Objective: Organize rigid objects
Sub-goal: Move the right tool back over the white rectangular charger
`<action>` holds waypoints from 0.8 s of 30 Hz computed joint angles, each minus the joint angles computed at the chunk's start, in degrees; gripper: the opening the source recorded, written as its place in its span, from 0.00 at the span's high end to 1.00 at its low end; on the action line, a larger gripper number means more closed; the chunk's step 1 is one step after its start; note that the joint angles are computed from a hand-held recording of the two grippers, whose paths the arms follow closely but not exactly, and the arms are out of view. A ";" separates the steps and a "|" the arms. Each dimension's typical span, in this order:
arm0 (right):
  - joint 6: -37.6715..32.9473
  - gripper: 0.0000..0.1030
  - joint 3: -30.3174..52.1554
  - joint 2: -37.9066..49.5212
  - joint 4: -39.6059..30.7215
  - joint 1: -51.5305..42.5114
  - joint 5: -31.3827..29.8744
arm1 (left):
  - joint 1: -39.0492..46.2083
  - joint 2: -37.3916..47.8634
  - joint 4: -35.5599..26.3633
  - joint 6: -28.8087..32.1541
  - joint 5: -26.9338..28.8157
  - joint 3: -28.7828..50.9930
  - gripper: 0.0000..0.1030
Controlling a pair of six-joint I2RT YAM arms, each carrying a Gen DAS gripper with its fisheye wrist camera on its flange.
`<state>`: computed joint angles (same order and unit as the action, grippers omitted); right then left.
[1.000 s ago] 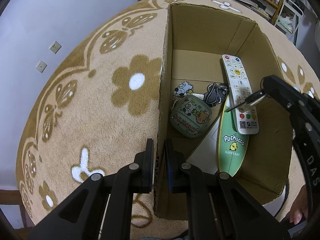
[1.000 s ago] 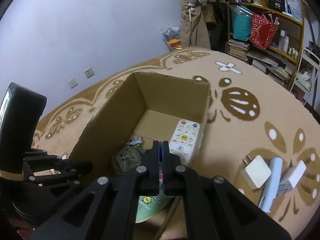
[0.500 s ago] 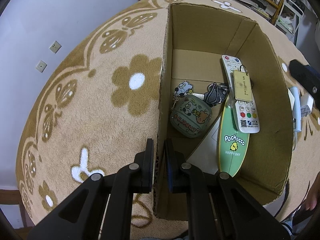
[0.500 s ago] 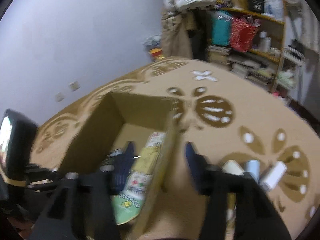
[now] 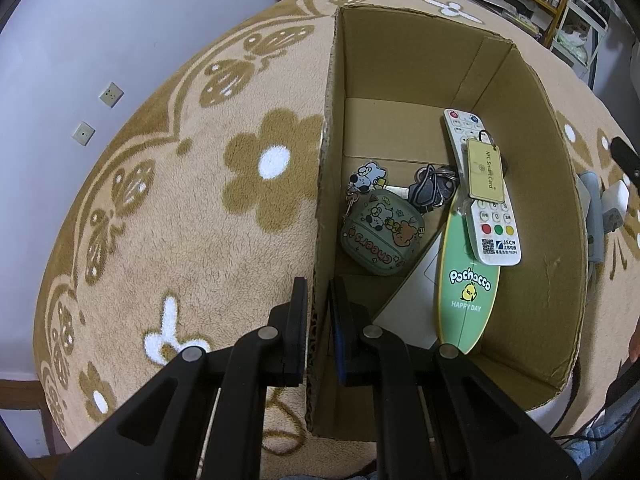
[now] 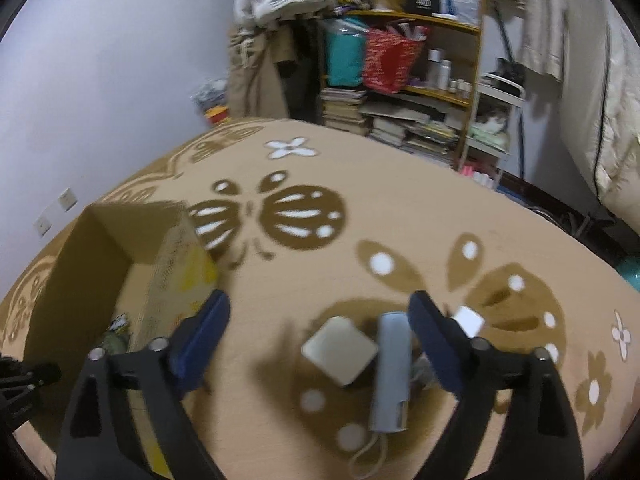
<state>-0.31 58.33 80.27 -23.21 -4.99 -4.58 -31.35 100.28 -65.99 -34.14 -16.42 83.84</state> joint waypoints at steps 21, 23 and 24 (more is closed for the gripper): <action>0.42 0.00 -1.97 7.66 3.29 -12.58 3.26 | -0.43 0.42 -0.99 -0.18 -0.52 0.93 0.89; 0.68 0.00 -1.73 8.80 3.01 -12.70 2.89 | -0.45 0.50 -1.04 -0.28 -0.51 1.01 0.89; 0.91 0.00 -1.55 9.34 2.74 -12.66 2.86 | -0.42 0.52 -0.90 -0.22 -0.47 0.93 0.89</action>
<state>0.60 56.78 89.61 -20.47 -17.65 -1.72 -31.76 100.80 -66.89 -34.36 -16.90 84.76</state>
